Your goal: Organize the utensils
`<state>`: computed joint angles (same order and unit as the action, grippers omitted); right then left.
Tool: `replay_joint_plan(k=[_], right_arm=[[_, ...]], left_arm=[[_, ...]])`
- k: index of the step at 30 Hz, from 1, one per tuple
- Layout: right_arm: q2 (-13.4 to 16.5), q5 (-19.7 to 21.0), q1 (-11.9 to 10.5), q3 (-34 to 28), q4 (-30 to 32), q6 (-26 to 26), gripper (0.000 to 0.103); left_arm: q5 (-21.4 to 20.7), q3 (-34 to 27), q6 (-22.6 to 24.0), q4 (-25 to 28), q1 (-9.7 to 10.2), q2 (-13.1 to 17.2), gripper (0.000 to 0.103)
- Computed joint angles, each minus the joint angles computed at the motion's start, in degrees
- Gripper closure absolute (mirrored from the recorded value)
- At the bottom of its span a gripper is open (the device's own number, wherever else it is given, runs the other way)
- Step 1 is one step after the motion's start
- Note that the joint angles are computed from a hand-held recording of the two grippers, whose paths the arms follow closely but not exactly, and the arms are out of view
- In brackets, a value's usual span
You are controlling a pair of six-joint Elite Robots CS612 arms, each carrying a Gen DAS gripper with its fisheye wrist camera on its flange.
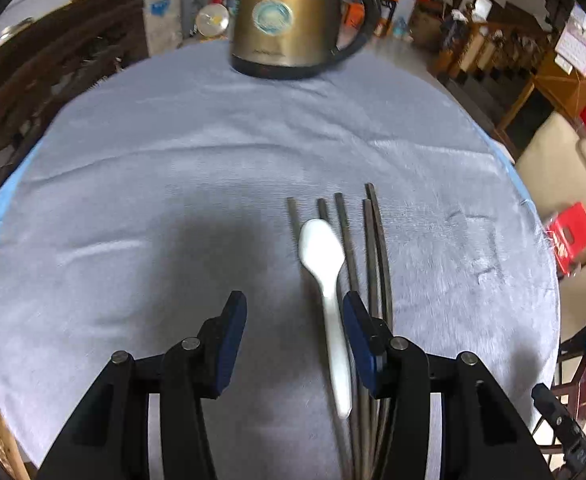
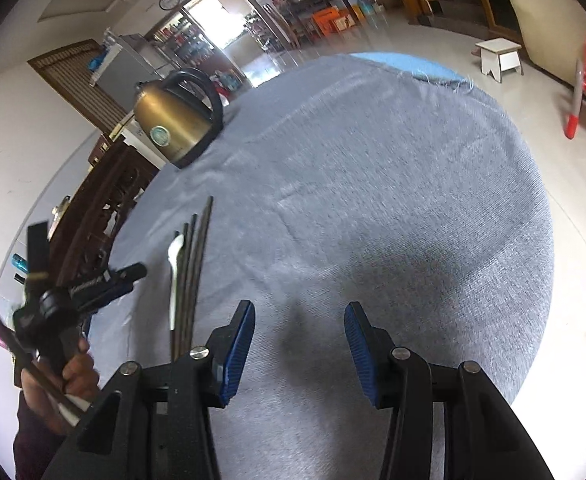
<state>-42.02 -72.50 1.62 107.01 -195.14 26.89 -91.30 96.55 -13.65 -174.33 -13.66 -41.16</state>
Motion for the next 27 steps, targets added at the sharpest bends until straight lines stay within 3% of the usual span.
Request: replay_joint_plan(k=[5, 7, 9, 15, 21, 27], right_arm=[[0.58, 0.06, -0.33, -0.91, 1.06, 0.07, 0.053], [0.82, 0.05, -0.28, -1.41, 1.56, -0.07, 0.053], [1.11, 0.19, -0.15, -2.16, 2.25, -0.73, 0.053], [2.03, -0.21, 0.91, -6.03, 5.10, -5.30, 0.053], [5.40, 5.06, 2.14, -16.37, 16.00, -12.88, 0.053], [10.37, 7.24, 3.54, -28.67, 25.79, -11.09, 0.053]], left_arm=[[-0.99, -3.82, 0.00, 3.14, -0.22, 2.31, 0.052], [-1.81, -4.55, 0.05, 3.68, -0.11, 2.84, 0.059], [-1.95, -4.92, 1.17, 4.00, -0.14, 3.23, 0.076], [-3.09, -4.07, 2.36, 0.16, 0.52, 3.47, 0.077], [-7.07, -0.94, 3.34, -3.44, 2.21, 1.95, 0.076], [-9.82, 0.32, 2.41, -4.38, 4.17, 1.32, 0.076]])
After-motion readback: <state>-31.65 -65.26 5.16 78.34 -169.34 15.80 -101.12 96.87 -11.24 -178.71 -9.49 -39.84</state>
